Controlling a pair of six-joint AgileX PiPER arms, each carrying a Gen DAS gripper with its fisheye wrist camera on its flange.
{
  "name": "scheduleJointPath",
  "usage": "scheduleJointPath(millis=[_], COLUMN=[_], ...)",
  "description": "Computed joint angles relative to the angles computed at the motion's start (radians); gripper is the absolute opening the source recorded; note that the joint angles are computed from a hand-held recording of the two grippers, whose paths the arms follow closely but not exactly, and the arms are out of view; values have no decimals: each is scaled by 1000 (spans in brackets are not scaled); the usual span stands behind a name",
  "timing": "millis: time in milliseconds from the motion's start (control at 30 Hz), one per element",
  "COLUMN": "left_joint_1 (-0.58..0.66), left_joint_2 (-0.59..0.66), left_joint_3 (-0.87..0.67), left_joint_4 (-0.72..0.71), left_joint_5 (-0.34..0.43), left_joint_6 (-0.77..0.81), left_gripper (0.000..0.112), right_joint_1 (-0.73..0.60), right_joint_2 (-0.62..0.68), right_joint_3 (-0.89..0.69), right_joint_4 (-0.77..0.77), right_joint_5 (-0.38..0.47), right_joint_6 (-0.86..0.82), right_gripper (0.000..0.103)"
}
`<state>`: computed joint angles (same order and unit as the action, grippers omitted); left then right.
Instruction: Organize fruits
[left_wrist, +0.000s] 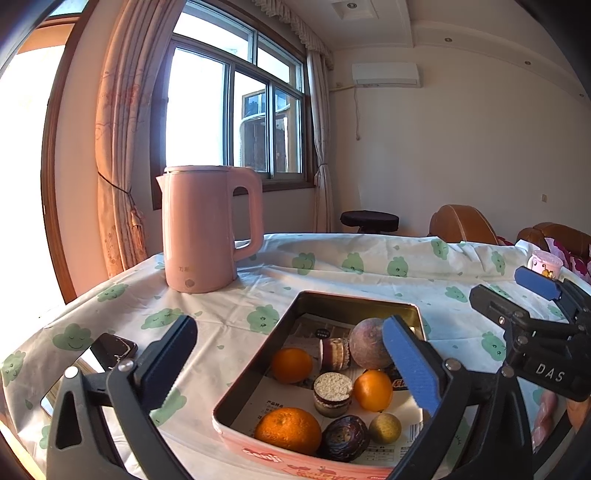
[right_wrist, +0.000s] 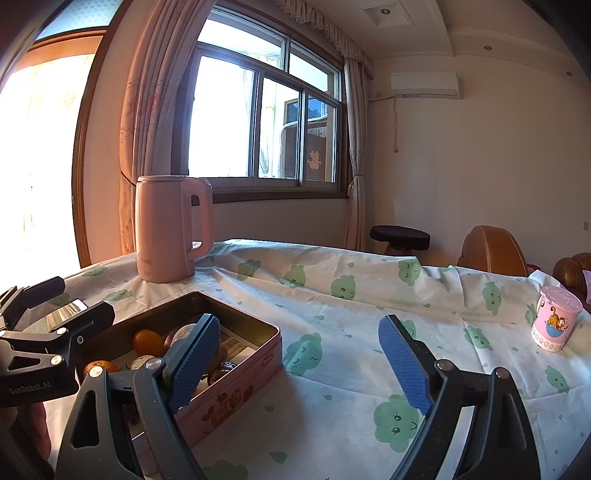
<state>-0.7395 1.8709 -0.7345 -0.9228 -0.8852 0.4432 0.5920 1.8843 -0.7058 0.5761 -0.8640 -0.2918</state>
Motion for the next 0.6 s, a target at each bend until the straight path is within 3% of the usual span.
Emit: scheduleJointPath(millis=[600], left_joint_1=[-15], left_joint_2=[6], left_joint_3=[3], left_joint_4=[-8], left_joint_5=[-25], left_joint_6=[4], left_gripper=[103], right_joint_1=[7], right_joint_2=[0], right_joint_3=[2], right_joint_4=[16], right_joint_5=[-9], right_joint_6=[-10], right_gripper=[89])
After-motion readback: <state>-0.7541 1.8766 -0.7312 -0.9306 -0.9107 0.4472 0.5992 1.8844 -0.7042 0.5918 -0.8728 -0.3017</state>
